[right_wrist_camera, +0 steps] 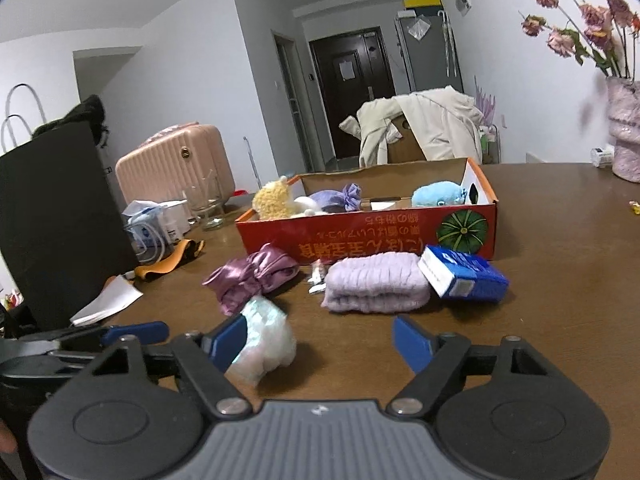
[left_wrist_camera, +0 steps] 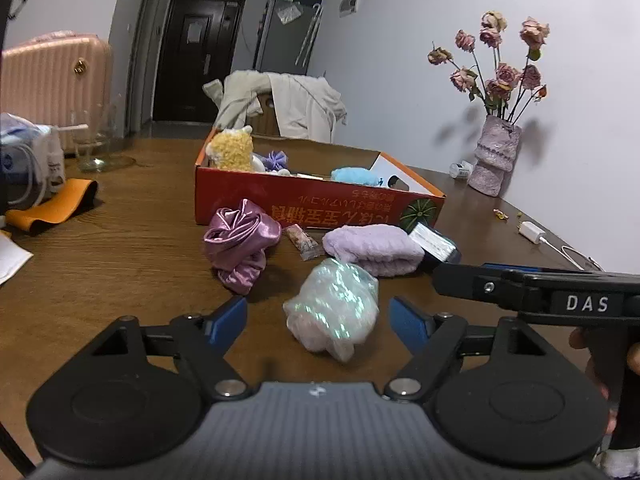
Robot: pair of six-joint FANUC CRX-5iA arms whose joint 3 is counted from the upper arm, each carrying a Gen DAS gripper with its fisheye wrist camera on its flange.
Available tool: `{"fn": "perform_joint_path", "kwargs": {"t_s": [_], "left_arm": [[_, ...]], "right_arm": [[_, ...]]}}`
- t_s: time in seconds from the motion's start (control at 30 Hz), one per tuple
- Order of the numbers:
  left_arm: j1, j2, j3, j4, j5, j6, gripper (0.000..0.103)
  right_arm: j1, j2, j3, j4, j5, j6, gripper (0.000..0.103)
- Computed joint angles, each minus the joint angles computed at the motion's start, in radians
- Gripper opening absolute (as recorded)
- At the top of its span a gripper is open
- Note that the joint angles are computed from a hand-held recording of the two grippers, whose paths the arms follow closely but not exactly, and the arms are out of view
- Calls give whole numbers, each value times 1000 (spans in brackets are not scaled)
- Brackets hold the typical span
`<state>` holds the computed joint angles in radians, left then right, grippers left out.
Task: Organize soft objects
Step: 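Reach both grippers to the pink satin scrunchie and close on it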
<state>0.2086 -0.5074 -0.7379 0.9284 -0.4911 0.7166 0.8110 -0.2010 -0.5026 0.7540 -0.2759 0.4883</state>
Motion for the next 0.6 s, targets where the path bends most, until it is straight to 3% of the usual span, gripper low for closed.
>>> {"fn": "perform_joint_path", "kwargs": {"t_s": [0.1,0.2,0.3,0.47,0.53,0.57,0.6], "left_arm": [[15,31,24,-7,14,9,81],[56,46,46,-32,26,38,81],[76,80,64,0,44,16,81],[84,204,174,-62,1,82,83],[76,257,208,-40,-28,78,83],[80,285,238,-70,-62,116,82],[84,313,268,-99,-99,151,70]], "right_arm": [[6,45,78,-198,-2,184,77],[18,87,183,-481,-42,469,77],[20,137,270,-648,-95,652,75],[18,187,293,-574,-73,590,75],[9,198,290,-513,-55,524,75],[3,200,283,-481,-45,493,75],[-2,200,270,-431,-32,442,75]]}}
